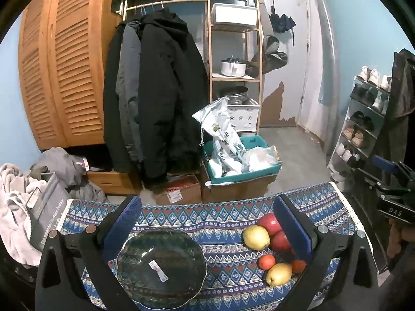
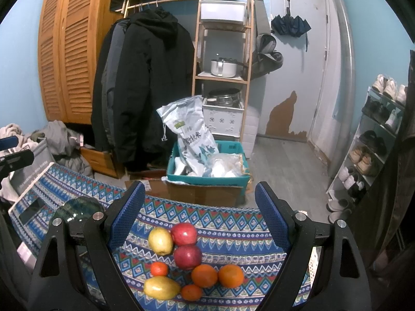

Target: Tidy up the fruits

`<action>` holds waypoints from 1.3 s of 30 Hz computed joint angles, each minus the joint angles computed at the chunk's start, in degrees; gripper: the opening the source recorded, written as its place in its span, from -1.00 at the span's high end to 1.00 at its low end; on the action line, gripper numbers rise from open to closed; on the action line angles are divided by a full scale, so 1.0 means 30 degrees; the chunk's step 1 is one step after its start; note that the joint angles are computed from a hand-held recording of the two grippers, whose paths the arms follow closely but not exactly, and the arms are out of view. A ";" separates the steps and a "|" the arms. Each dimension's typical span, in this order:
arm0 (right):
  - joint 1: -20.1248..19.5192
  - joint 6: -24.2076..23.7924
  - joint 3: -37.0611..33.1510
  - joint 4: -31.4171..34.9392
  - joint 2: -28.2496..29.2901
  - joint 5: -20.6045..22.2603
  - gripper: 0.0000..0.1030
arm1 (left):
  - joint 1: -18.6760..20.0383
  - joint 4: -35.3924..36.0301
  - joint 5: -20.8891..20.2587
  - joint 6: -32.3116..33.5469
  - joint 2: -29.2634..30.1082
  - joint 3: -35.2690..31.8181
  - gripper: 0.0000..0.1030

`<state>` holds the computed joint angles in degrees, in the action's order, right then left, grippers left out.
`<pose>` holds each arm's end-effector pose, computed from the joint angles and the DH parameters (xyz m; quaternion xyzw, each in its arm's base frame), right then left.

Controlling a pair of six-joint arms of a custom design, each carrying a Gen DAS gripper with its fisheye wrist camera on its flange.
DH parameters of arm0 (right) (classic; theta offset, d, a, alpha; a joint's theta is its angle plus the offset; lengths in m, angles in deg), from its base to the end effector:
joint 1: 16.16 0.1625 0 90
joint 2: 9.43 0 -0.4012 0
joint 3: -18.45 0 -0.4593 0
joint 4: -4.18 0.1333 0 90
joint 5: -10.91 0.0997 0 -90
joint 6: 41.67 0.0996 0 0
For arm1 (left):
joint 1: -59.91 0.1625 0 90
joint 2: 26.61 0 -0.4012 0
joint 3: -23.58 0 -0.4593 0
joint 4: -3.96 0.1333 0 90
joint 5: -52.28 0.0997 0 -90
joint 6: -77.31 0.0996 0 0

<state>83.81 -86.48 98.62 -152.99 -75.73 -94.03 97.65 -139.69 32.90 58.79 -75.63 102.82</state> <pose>0.2348 -0.7140 0.4422 0.3559 -0.8137 0.3895 0.2440 -0.4655 -0.6477 0.2435 0.1196 0.7987 -0.4628 0.3654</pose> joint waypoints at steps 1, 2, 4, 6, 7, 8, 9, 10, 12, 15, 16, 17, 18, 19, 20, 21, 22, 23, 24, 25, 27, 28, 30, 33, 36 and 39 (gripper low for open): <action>-0.0012 -0.0024 0.0046 -0.0036 -0.0020 0.0003 -0.65 | -0.0003 -0.0072 0.0002 0.0042 -0.0008 0.0028 -0.99; -0.0012 -0.0035 0.0022 -0.0027 -0.0002 0.0002 -0.65 | -0.0007 -0.0121 0.0010 0.0089 -0.0001 0.0021 -0.99; -0.0006 -0.0010 0.0015 -0.0010 0.0000 0.0001 -0.65 | 0.0002 0.0004 -0.0015 0.0023 -0.0008 -0.0006 -0.99; 0.0008 -0.0020 0.0013 0.0002 0.0005 -0.0022 -0.65 | 0.0001 0.0054 0.0010 -0.0020 -0.0015 -0.0004 -0.99; -0.0002 -0.0038 0.0058 -0.0025 -0.0014 -0.0027 -0.65 | 0.0002 0.0107 0.0008 -0.0060 -0.0032 -0.0004 -0.99; -0.0001 -0.0038 0.0089 -0.0071 -0.0028 -0.0038 -0.65 | -0.0001 0.0069 -0.0016 -0.0074 -0.0047 0.0026 -0.99; 0.0019 -0.0007 0.0015 -0.0005 0.0005 -0.0037 -0.65 | -0.0003 0.0006 -0.0026 -0.0046 -0.0027 0.0035 -0.99; 0.0004 -0.0007 0.0063 -0.0003 -0.0023 -0.0015 -0.65 | -0.0015 0.0019 -0.0041 -0.0093 -0.0047 0.0069 -0.99; -0.0013 -0.0048 0.0030 -0.0032 0.0012 -0.0023 -0.65 | -0.0027 0.0025 -0.0038 -0.0080 -0.0043 0.0071 -0.99; -0.0017 -0.0023 0.0085 -0.0009 -0.0015 0.0023 -0.65 | -0.0030 0.0034 -0.0023 -0.0027 -0.0009 0.0065 -0.99; -0.0026 -0.0033 0.0105 -0.0019 -0.0018 0.0036 -0.65 | -0.0031 0.0165 -0.0021 -0.0062 -0.0009 0.0047 -0.99; -0.0058 -0.0064 0.0174 -0.0019 -0.0059 0.0086 -0.65 | -0.0026 0.0263 -0.0043 -0.0081 0.0025 -0.0010 -0.99; 0.0000 -0.0043 0.0126 -0.0047 0.0035 0.0039 -0.65 | -0.0022 0.0274 -0.0067 -0.0077 0.0056 -0.0037 -0.99; 0.0102 -0.0065 0.0027 -0.0001 0.0119 -0.0050 -0.65 | -0.0017 0.0257 -0.0099 -0.0059 0.0061 -0.0047 -0.99; 0.0115 -0.0106 0.0069 -0.0031 0.0120 -0.0076 -0.65 | -0.0019 0.0254 -0.0087 -0.0060 0.0073 -0.0053 -0.99; 0.0118 -0.0133 0.0092 -0.0057 0.0118 -0.0094 -0.65 | -0.0020 0.0251 -0.0076 -0.0063 0.0073 -0.0041 -0.99; 0.0121 -0.0149 0.0102 -0.0057 0.0102 -0.0102 -0.65 | -0.0020 0.0251 -0.0076 -0.0063 0.0073 -0.0041 -0.99; 0.0113 -0.0149 0.0133 -0.0054 0.0084 -0.0084 -0.65 | -0.0027 0.0150 -0.0080 0.0022 0.0103 -0.0052 -0.99; 0.0116 -0.0140 0.0112 -0.0039 0.0095 -0.0076 -0.65 | -0.0032 0.0144 -0.0075 0.0028 0.0105 -0.0037 -0.99; 0.0117 -0.0156 0.0141 -0.0082 0.0094 -0.0084 -0.65 | -0.0033 0.0191 -0.0074 -0.0018 0.0101 -0.0038 -0.99; 0.0126 -0.0152 0.0115 -0.0074 0.0106 -0.0114 -0.65 | -0.0039 0.0183 -0.0088 -0.0014 0.0104 -0.0039 -0.99; 0.0116 -0.0152 0.0118 -0.0054 0.0094 -0.0080 -0.65 | -0.0043 0.0154 -0.0066 0.0006 0.0117 -0.0047 -0.99; 0.0126 -0.0177 0.0132 -0.0033 0.0088 -0.0061 -0.65 | -0.0031 0.0138 -0.0060 0.0016 0.0106 -0.0041 -0.99; 0.0125 -0.0254 0.0183 -0.0027 0.0052 -0.0051 -0.65 | -0.0032 0.0415 0.0018 -0.0236 0.0109 -0.0069 -0.99; 0.0119 -0.0325 0.0232 -0.0015 0.0006 0.0000 -0.65 | -0.0026 0.0540 -0.0077 -0.0332 0.0122 -0.0134 -0.99; 0.0129 -0.0270 0.0242 0.0005 0.0004 -0.0042 -0.65 | -0.0035 0.0418 -0.0065 -0.0206 0.0133 -0.0125 -0.99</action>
